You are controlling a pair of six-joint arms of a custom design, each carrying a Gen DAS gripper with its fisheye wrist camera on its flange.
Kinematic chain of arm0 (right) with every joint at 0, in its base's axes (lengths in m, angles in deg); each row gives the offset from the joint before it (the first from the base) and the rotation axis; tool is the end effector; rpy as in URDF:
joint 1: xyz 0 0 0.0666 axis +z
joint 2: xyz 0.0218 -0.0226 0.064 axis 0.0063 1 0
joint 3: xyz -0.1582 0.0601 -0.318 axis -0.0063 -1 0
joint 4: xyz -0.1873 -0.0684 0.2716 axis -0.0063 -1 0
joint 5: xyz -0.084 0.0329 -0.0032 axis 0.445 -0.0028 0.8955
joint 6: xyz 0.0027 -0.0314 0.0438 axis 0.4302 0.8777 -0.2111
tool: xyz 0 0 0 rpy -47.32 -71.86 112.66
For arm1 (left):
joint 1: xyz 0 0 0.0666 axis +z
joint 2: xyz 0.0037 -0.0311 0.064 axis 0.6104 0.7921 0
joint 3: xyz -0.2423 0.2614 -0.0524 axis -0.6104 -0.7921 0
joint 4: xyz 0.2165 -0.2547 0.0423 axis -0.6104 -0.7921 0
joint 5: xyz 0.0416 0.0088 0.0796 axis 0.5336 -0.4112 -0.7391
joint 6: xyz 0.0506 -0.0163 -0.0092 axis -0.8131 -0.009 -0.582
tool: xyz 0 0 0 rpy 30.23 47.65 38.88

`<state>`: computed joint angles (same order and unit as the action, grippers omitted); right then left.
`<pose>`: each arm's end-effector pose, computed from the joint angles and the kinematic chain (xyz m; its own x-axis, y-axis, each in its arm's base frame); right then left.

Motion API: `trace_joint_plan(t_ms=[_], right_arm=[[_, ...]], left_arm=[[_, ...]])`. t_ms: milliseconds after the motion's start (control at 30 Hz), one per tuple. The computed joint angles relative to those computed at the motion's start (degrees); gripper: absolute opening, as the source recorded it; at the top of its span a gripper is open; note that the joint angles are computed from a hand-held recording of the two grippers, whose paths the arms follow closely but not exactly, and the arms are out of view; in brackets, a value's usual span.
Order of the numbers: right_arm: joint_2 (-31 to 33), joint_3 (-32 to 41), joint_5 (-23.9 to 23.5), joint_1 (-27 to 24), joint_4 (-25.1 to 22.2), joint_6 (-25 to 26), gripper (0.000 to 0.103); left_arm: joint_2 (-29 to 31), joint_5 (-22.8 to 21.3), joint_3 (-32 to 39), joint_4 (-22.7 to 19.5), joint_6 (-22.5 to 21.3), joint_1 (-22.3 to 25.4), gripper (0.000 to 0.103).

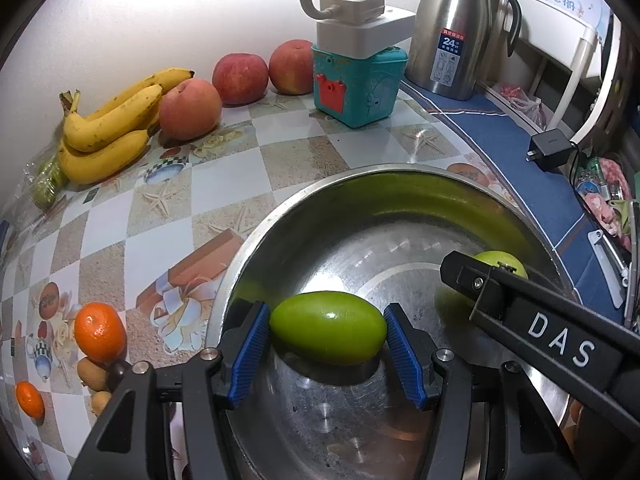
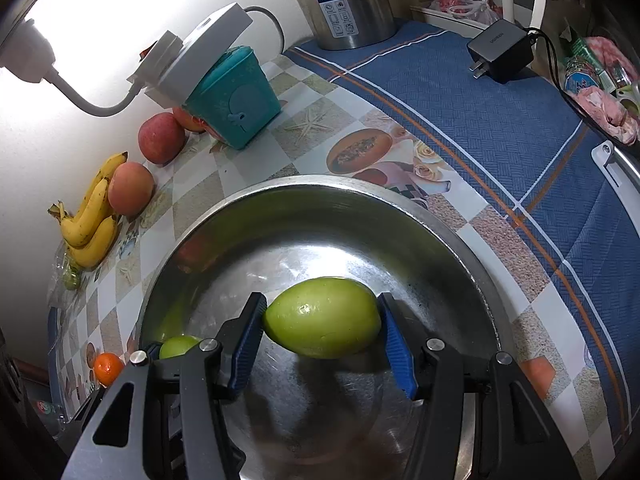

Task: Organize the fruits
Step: 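Lower the green pear into the steel bowl and open the right tool, then withdraw the open right tool from the bowl back toward the fruit pile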

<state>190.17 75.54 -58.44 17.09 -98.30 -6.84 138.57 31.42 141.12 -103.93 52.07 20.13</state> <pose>0.5894 0.1744 0.3779 -0.7730 0.4920 -0.4005 0.3857 0.8657 0.3191 0.6022 -0.1909 0.3651 -0.8319 0.2114 -0.5132 0.2707 0.9617 -0.0428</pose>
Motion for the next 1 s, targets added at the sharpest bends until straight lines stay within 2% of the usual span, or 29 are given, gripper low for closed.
trace_joint_plan(t_ms=[133, 333, 633, 767, 933, 1000], right_arm=[[0.2, 0.3, 0.0, 0.0, -0.4, 0.3, 0.058], [0.5, 0.8, -0.3, 0.0, -0.8, 0.3, 0.059], [0.1, 3.4, 1.4, 0.1, -3.2, 0.8, 0.059], [0.1, 5.5, 2.3, 0.1, -5.6, 1.3, 0.059], [0.0, 6.9, 2.2, 0.0, -8.4, 1.3, 0.059], [0.1, 7.3, 2.0, 0.0, -9.5, 1.1, 0.059]], left_arm=[[-0.4, -0.3, -0.3, 0.5, -0.7, -0.2, 0.072], [-0.4, -0.2, 0.2, 0.1, -0.4, -0.1, 0.077], [-0.7, 0.7, 2.6, -1.4, 0.1, -0.2, 0.077], [-0.4, 0.7, 5.1, -3.9, 0.2, -0.1, 0.077], [1.2, 0.0, 10.2, -9.2, 0.5, 0.2, 0.077], [2.7, -0.6, 13.9, -12.8, 1.0, 0.4, 0.077]])
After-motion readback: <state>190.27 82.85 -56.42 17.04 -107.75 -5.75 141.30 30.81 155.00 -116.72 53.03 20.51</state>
